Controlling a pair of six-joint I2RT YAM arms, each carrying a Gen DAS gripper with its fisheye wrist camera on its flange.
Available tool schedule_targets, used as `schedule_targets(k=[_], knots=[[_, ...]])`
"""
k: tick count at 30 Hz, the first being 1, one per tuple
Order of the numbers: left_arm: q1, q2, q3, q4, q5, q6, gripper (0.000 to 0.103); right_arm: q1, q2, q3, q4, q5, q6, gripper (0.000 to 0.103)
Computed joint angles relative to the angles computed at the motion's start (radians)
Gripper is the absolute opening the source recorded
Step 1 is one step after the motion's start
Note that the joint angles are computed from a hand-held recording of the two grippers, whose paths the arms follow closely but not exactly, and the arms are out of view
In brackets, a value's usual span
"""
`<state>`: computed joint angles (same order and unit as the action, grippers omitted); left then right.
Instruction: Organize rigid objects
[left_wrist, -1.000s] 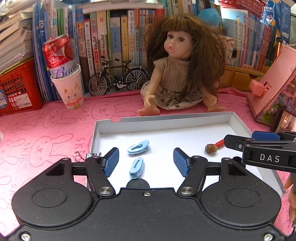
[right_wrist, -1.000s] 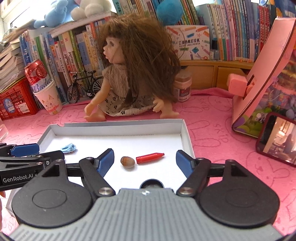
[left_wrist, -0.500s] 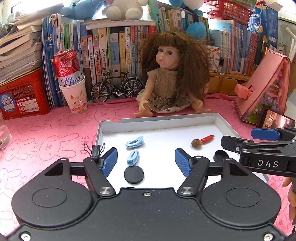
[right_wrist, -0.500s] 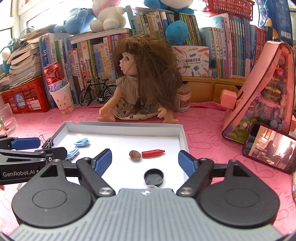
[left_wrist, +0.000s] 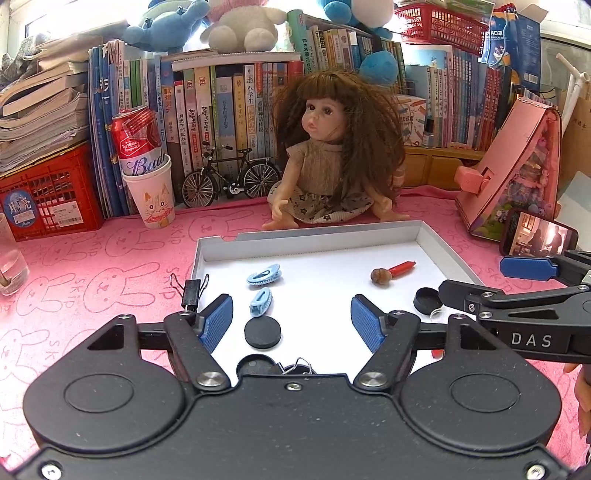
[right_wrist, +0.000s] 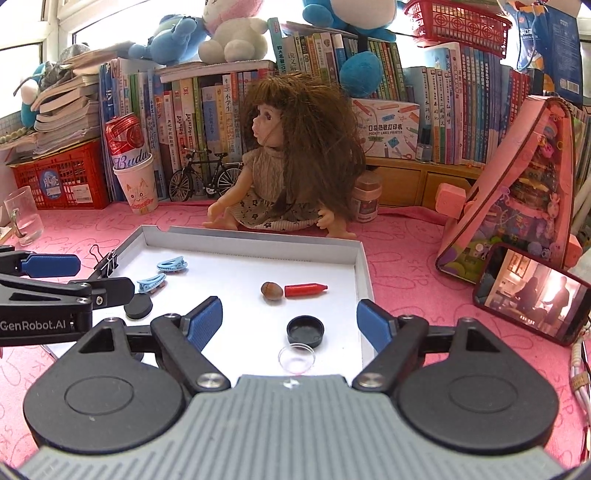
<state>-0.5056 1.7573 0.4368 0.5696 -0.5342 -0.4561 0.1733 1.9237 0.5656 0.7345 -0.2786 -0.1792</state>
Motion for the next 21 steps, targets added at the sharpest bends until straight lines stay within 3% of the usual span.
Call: schedule_targets(k=[11,21], knots=[[-0.085,0.019,-0.065,0.083,-0.089,-0.026,0.07,-0.035,0.015,-0.071,0.099,-0.032,0.024,0.088],[-0.211,0.046,-0.139,0.149,-0.196,-0.138,0.071,-0.077,0.049,-0.174,0.276,-0.051,0.052,0.091]])
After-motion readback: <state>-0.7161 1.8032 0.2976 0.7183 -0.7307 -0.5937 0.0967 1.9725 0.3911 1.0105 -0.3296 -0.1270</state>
